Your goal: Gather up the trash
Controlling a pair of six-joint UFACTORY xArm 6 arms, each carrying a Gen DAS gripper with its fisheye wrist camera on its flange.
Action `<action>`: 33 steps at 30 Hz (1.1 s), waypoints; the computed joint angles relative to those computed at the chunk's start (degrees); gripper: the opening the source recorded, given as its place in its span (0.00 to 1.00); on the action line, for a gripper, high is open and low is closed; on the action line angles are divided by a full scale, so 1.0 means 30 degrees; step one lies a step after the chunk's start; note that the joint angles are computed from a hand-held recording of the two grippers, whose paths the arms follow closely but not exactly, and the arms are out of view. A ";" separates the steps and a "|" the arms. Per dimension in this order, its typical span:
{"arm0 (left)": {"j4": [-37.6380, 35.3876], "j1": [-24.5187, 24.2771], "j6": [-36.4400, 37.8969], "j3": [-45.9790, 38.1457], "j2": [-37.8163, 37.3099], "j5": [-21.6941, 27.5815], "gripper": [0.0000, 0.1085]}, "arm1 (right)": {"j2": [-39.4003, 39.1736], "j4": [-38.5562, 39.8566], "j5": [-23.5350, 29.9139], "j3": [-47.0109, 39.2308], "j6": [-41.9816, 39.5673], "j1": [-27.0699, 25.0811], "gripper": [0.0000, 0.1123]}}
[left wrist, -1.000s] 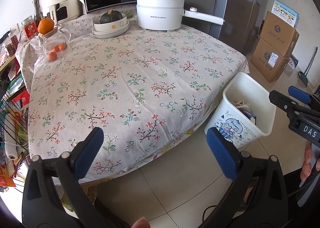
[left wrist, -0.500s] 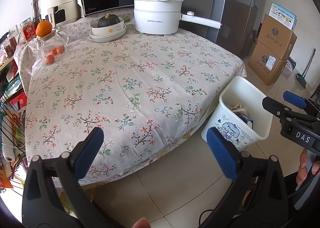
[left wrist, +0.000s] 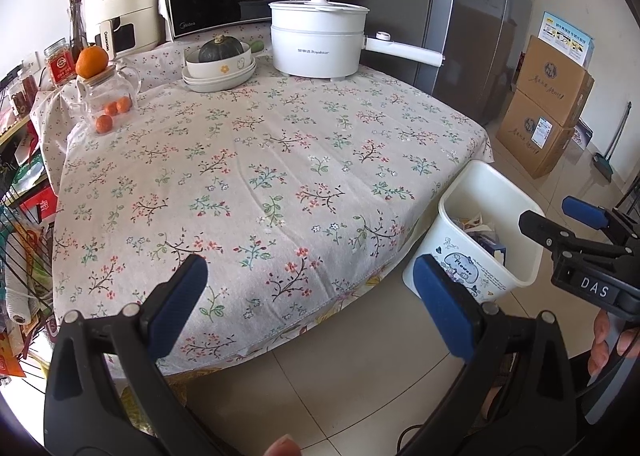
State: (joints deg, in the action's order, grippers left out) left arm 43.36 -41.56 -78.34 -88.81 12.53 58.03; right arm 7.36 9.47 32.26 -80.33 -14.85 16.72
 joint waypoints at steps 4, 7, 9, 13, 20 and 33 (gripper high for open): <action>0.0103 -0.0023 -0.0143 -0.0059 0.0010 0.0036 0.94 | -0.0059 -0.0143 -0.0022 0.0081 -0.0001 0.0052 0.75; 0.0156 -0.0042 -0.0188 -0.0082 0.0045 0.0058 0.94 | -0.0044 -0.0116 0.0093 0.0037 0.0026 0.0053 0.75; 0.0139 -0.0044 -0.0151 -0.0129 0.0073 0.0096 0.94 | -0.0043 -0.0143 0.0115 0.0033 0.0054 0.0053 0.75; 0.0250 -0.0074 -0.0185 -0.0210 0.0091 0.0256 0.94 | -0.0027 -0.0230 0.0125 0.0046 0.0091 0.0059 0.75; 0.0495 -0.0134 -0.0199 -0.0284 0.0114 0.0424 0.94 | -0.0034 -0.0237 0.0109 0.0070 0.0112 0.0067 0.75; 0.0315 -0.0049 -0.0471 -0.0220 -0.0132 0.0493 0.94 | 0.0038 0.0120 0.0349 -0.0073 -0.0018 0.0136 0.75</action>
State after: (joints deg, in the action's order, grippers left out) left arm 44.30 -41.71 -79.75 -89.47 12.14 59.51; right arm 7.48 9.83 33.31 -80.55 -14.90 17.13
